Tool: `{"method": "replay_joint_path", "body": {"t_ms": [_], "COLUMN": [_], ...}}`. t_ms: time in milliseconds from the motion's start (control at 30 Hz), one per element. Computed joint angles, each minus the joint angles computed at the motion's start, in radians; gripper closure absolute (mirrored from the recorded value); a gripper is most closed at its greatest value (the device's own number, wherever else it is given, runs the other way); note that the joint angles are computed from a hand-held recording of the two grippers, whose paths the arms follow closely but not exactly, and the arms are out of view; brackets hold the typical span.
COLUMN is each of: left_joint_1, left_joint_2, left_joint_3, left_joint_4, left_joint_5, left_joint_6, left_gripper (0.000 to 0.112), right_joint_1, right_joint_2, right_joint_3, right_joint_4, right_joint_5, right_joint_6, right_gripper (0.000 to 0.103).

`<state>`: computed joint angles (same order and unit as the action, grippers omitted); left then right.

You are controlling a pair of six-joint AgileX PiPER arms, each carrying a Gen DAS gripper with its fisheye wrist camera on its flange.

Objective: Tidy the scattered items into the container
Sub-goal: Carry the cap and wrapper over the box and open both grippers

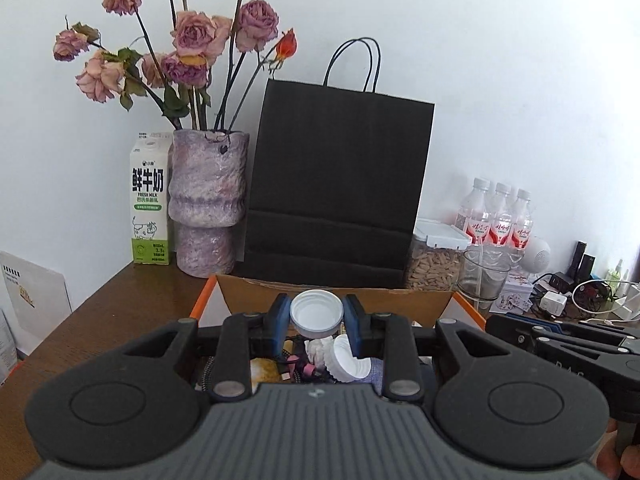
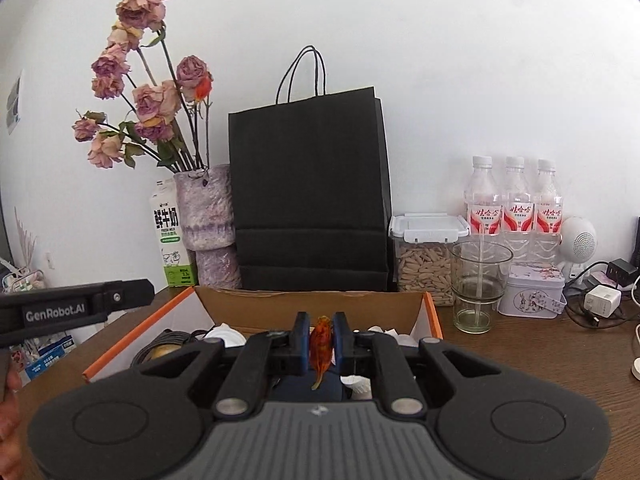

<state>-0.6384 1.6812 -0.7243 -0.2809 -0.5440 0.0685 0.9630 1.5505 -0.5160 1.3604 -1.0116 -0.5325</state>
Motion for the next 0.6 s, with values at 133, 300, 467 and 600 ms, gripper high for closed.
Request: {"method": "replay_joint_path", "body": {"t_ms": [133,300,467,600], "left_joint_1": [0.003,0.003,-0.025,-0.012], "left_joint_2": [0.110,0.187,0.195,0.146], "left_joint_3": [-0.097,-0.172,-0.146,-0.106], "left_joint_4": [-0.042,-0.057,-0.188,-0.158], "left_joint_5": [0.006,0.014,-0.087,-0.082], "left_joint_6": [0.068,0.115,0.200,0.162], "left_gripper": [0.083,0.081,0.009,0.009], "right_joint_1": [-0.135,-0.219,-0.194,-0.139], "right_joint_2": [0.067,0.137,0.153,0.126], "right_joint_3": [-0.038,-0.085,-0.099,-0.089], "right_joint_4": [-0.117,-0.190,-0.094,-0.036], "right_joint_5": [0.090,0.141,0.118,0.084], "right_joint_6": [0.049,0.072,0.000,-0.043], "right_gripper": [0.092,0.086,0.005,0.000]}}
